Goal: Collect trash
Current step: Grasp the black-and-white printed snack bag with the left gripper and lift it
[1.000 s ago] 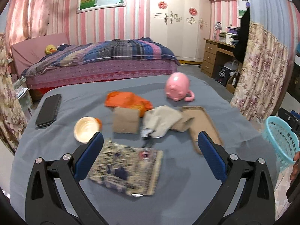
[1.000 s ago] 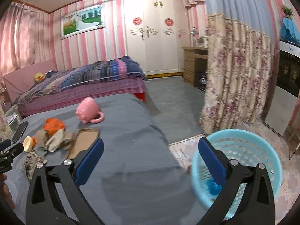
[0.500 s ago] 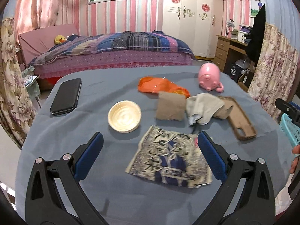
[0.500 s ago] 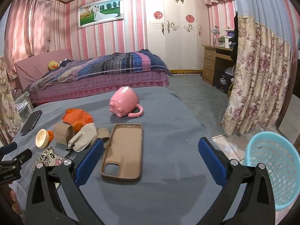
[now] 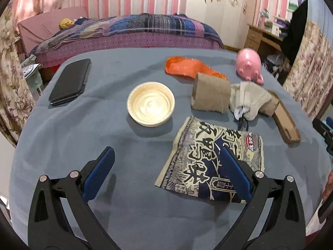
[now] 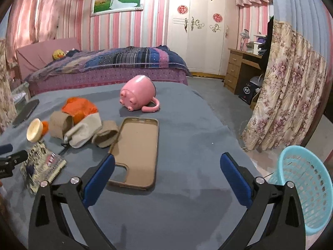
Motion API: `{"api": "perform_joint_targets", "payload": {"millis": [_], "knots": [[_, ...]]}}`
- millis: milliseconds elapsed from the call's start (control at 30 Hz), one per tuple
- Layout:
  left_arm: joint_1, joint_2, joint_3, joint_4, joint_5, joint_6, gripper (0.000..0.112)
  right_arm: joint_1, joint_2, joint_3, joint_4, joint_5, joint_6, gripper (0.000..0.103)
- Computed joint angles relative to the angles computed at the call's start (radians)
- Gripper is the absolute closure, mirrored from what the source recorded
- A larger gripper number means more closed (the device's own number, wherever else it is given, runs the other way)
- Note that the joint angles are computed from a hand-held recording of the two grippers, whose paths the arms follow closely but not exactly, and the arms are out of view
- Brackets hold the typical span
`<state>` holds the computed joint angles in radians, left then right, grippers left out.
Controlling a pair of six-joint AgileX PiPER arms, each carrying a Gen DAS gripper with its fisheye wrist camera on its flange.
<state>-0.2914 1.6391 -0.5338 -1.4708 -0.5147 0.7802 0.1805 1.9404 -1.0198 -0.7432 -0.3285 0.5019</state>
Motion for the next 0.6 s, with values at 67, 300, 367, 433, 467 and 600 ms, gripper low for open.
{"api": "perform_joint_targets", "payload": {"millis": [67,300,367,433,467,600], "knots": [[0.010,0.019,-0.022,-0.043,0.018,0.060,0.015,-0.007,0.008,-0.010,-0.054,0.003,0.053,0.004],[0.081,0.036,-0.033,-0.032,0.125,0.075,0.024,-0.008,0.015,-0.015,-0.065,-0.002,0.061,0.004],[0.083,0.040,-0.039,-0.046,0.133,0.096,0.026,0.007,0.014,-0.003,0.084,0.008,-0.084,0.004],[0.078,0.038,-0.036,-0.038,0.134,0.093,0.032,0.011,0.014,0.004,0.173,0.006,-0.169,0.004],[0.077,0.037,-0.033,-0.021,0.138,0.082,0.034,0.010,0.017,0.001,0.180,0.007,-0.172,0.004],[0.076,0.029,-0.023,0.033,0.153,0.040,0.045,-0.015,0.028,-0.022,0.002,0.015,0.030,0.004]]}}
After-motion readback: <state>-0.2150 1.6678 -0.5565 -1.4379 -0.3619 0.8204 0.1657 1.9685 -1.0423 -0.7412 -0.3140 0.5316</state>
